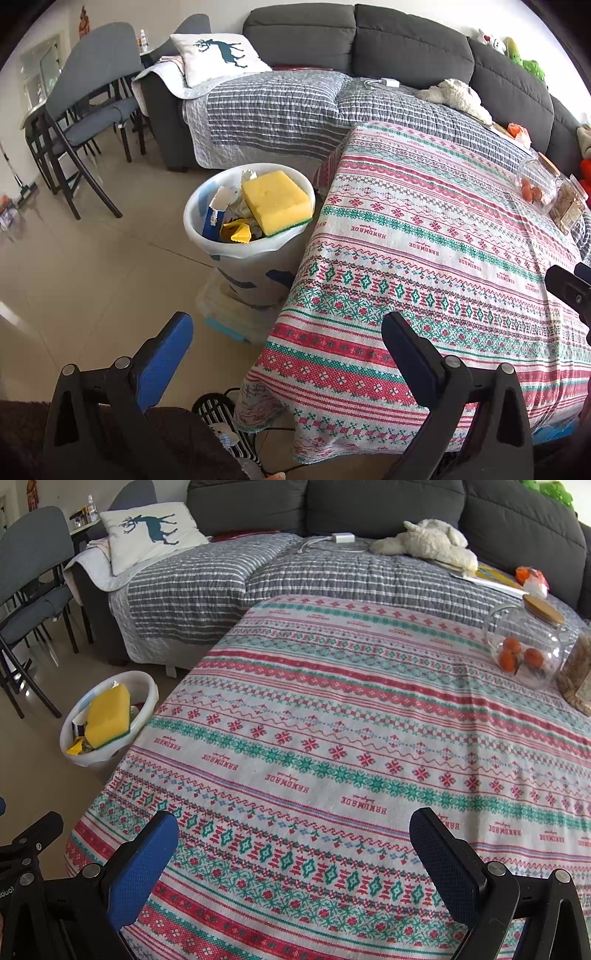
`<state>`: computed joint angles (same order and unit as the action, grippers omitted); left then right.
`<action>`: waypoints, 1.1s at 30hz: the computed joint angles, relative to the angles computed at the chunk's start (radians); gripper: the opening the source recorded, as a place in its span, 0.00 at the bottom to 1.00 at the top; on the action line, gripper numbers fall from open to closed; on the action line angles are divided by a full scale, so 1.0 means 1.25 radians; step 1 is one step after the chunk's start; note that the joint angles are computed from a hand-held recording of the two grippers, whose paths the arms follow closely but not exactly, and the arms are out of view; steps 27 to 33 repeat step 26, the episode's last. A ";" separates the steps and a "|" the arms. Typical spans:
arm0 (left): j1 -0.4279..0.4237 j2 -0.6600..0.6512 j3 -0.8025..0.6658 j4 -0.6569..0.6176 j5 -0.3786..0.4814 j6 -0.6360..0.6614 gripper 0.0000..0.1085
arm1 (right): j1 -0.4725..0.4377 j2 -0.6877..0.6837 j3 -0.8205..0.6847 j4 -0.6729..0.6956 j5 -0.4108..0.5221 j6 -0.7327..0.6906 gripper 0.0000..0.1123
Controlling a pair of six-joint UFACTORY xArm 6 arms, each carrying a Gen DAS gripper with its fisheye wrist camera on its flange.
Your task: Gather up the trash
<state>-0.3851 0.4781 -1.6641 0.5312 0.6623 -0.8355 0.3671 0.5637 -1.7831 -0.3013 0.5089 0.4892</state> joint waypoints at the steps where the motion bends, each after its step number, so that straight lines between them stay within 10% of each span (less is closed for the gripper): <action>1: 0.000 0.001 -0.001 -0.002 0.000 0.003 0.95 | 0.000 0.000 -0.001 -0.001 0.001 0.000 0.91; 33: 0.007 -0.008 0.003 -0.058 -0.013 0.052 0.95 | 0.011 0.029 -0.040 -0.001 0.021 -0.008 0.91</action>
